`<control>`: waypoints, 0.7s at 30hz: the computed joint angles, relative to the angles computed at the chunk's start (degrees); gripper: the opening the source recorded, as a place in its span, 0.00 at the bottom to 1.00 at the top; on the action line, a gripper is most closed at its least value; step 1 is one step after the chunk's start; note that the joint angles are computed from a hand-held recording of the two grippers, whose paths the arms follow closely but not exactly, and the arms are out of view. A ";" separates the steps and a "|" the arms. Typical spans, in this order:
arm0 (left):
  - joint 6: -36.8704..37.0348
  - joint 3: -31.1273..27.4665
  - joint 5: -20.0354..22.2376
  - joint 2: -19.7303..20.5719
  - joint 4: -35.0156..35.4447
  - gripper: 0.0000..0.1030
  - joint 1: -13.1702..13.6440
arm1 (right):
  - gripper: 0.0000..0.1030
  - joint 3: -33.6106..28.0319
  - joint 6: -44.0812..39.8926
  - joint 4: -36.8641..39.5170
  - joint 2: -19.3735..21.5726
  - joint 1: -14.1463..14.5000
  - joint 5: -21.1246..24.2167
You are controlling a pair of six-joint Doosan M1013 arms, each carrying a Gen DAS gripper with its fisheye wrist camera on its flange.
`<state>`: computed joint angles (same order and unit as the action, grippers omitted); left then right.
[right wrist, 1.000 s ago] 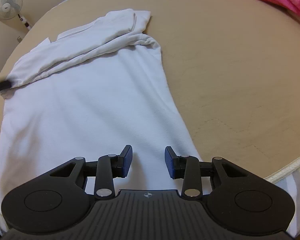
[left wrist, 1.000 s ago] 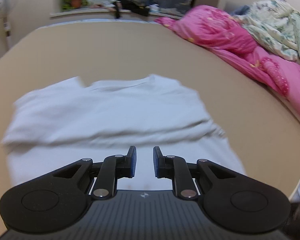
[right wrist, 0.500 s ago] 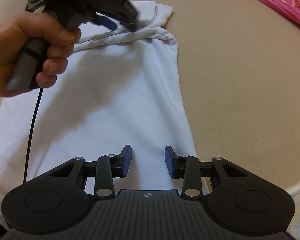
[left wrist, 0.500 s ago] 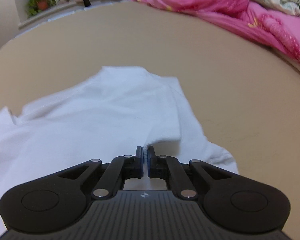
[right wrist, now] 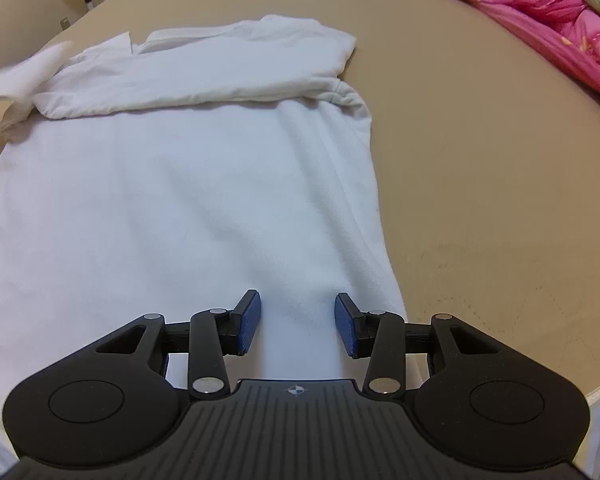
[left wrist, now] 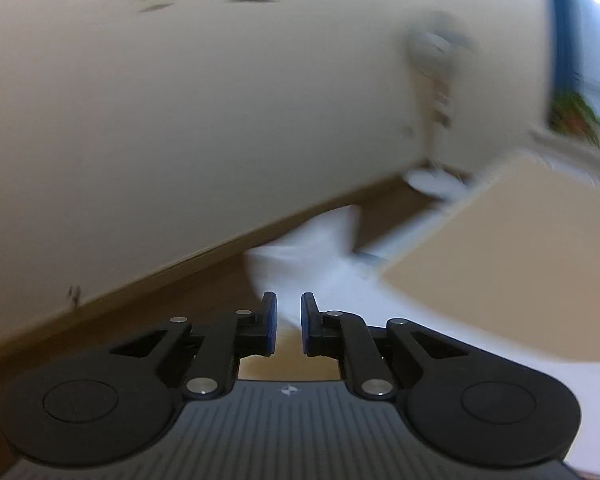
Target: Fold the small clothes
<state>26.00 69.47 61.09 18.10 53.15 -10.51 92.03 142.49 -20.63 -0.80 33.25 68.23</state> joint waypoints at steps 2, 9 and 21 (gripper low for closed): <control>0.74 2.68 -2.20 -1.40 -2.53 0.24 0.90 | 0.42 0.43 2.79 -2.92 -0.13 0.81 -0.91; 15.97 -0.25 -16.36 0.69 -22.82 0.38 1.54 | 0.32 0.57 7.82 -17.29 1.02 5.37 -6.01; 19.25 -7.35 1.40 7.86 -43.37 0.40 5.81 | 0.60 -20.91 -12.89 -10.65 19.14 5.23 -23.55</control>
<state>45.26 62.13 62.49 25.96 9.78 -4.69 71.11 129.60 -31.28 18.34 38.48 44.68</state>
